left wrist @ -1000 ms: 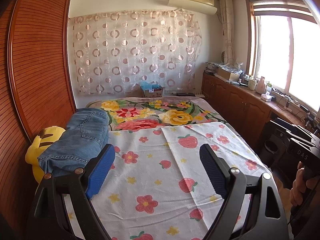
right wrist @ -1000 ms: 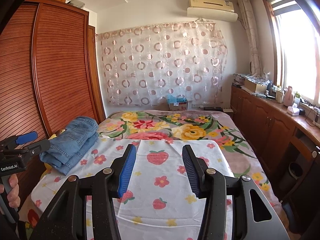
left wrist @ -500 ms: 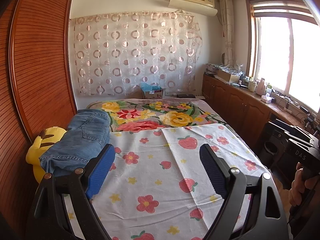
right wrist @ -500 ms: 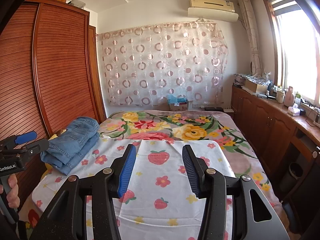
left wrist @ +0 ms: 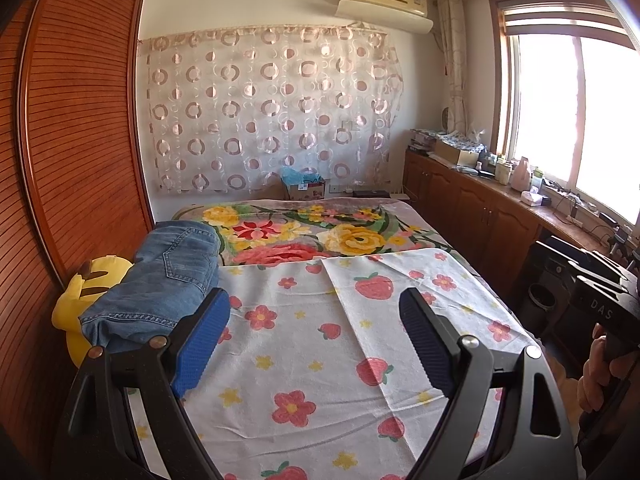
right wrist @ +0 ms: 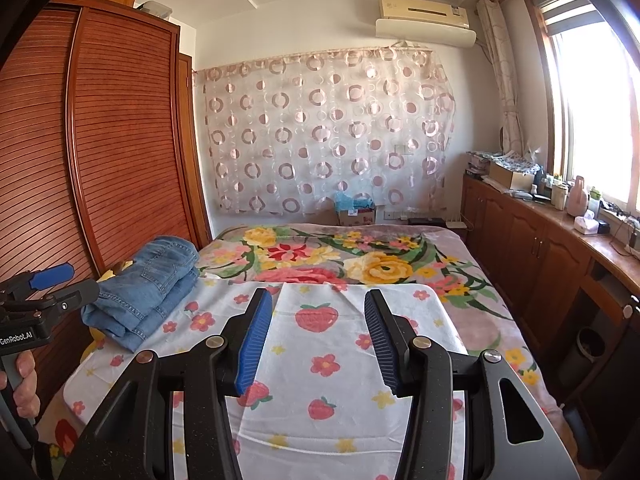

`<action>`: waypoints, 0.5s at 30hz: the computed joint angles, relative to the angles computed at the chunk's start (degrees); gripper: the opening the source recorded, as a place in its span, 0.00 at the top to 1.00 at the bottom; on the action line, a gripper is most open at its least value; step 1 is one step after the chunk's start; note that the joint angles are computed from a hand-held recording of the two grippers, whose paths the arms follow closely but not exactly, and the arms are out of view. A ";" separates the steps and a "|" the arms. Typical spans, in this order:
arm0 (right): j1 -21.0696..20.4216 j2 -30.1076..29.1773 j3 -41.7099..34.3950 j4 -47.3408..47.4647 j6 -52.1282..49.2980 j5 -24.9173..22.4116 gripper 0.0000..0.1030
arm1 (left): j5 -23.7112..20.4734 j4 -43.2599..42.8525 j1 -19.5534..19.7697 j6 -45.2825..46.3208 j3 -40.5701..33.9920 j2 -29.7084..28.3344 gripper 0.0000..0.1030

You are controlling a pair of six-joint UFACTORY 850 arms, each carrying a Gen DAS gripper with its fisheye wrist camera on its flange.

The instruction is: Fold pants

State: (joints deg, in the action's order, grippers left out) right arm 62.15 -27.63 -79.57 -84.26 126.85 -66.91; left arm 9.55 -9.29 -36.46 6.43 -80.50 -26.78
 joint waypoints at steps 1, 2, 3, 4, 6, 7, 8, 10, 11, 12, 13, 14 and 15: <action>0.00 -0.04 -0.06 0.01 -0.04 -0.04 0.51 | -0.03 0.02 0.00 -0.08 0.00 -0.01 0.15; 0.01 -0.06 -0.06 0.03 -0.05 -0.06 0.51 | -0.03 0.39 0.01 -0.51 0.02 0.01 0.15; 0.00 -0.04 -0.04 0.01 -0.05 0.02 0.51 | -0.01 0.52 0.03 -0.57 0.05 0.00 0.15; -0.03 -0.02 -0.03 0.02 -0.03 0.08 0.51 | -0.02 0.76 0.00 -0.82 0.04 0.02 0.15; -0.07 0.02 0.02 -0.01 -0.02 0.13 0.51 | 0.00 0.22 0.04 -0.28 0.09 0.01 0.15; -0.08 0.01 0.00 0.00 -0.05 0.17 0.51 | -0.11 -0.70 -0.13 0.48 0.10 0.14 0.15; -0.10 -0.04 -0.07 0.01 -0.14 0.22 0.51 | -0.23 -1.17 -0.20 0.88 0.06 0.17 0.15; -0.07 -0.13 -0.12 0.00 -0.10 0.19 0.51 | -0.12 -1.91 -0.19 1.68 0.12 0.21 0.15; -0.07 -0.11 -0.08 0.02 -0.12 0.28 0.51 | -0.10 -1.40 -0.18 1.10 0.14 0.23 0.15; -0.07 -0.12 -0.12 0.02 -0.16 0.31 0.51 | -0.14 -1.55 -0.29 1.10 0.10 0.25 0.15; -0.07 -0.17 -0.18 0.04 -0.25 0.27 0.51 | -0.16 -2.35 -0.41 1.83 0.08 0.31 0.15; -0.06 -0.20 -0.22 0.04 -0.23 0.23 0.51 | -0.12 -2.52 -0.34 2.12 0.09 0.27 0.15; -0.09 -0.17 -0.24 0.00 -0.25 0.23 0.51 | -0.17 -2.44 -0.37 2.07 0.06 0.28 0.15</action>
